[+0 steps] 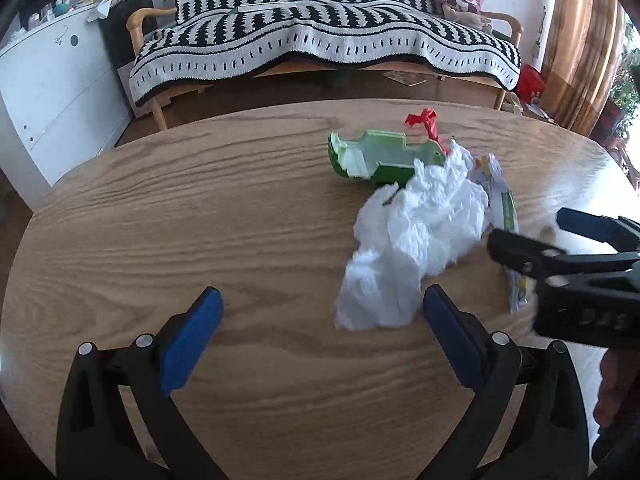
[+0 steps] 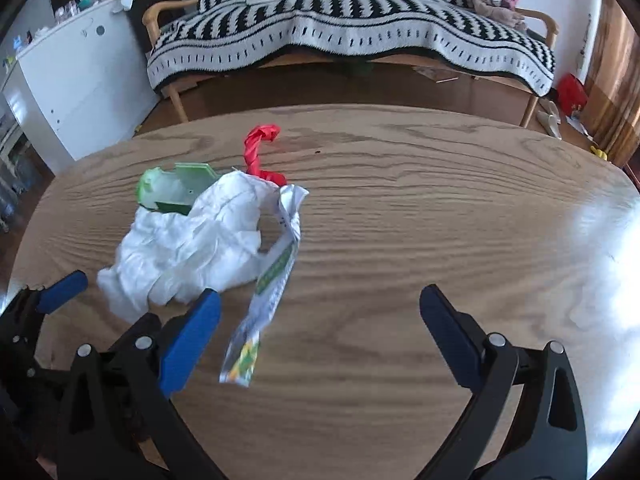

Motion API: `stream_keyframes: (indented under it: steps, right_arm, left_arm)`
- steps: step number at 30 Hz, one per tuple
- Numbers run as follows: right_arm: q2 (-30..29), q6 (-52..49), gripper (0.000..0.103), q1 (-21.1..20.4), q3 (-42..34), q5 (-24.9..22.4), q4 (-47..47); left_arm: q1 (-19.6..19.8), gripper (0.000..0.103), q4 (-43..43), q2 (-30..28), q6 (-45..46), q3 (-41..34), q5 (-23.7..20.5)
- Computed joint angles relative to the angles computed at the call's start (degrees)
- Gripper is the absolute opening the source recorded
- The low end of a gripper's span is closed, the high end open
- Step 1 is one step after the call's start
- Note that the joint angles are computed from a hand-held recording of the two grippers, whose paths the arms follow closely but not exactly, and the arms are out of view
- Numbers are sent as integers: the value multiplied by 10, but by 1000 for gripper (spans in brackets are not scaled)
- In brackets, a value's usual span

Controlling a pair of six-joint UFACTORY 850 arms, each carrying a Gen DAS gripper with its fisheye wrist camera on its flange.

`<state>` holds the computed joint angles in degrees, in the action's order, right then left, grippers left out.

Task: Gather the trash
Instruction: 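Move both tools back toward the remaining trash on the table, then grasp the white crumpled tissue with the left tool while the right tool grasps the green-white wrapper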

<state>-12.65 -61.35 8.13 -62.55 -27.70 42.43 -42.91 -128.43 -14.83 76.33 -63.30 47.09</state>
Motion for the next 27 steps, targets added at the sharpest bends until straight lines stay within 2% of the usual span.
stream_keyframes:
  steps: [1, 4, 10, 15, 27]
  right_arm:
    - [-3, -8, 96, 4, 0, 17, -5]
    - [-19, -20, 96, -6, -17, 20, -11]
    - [-49, -89, 96, -40, -55, -26, -6]
    - [-42, -248, 96, -64, -30, -33, 117]
    - [-30, -270, 97, -72, -14, -40, 129]
  left_arm:
    - [3, 97, 1, -2, 5, -2, -3]
    - [11, 97, 0, -8, 22, -12, -10]
    - [17, 97, -1, -22, 23, -27, -8]
    - [17, 97, -2, -28, 23, -35, -6]
    - [14, 97, 14, -37, 48, -42, -46]
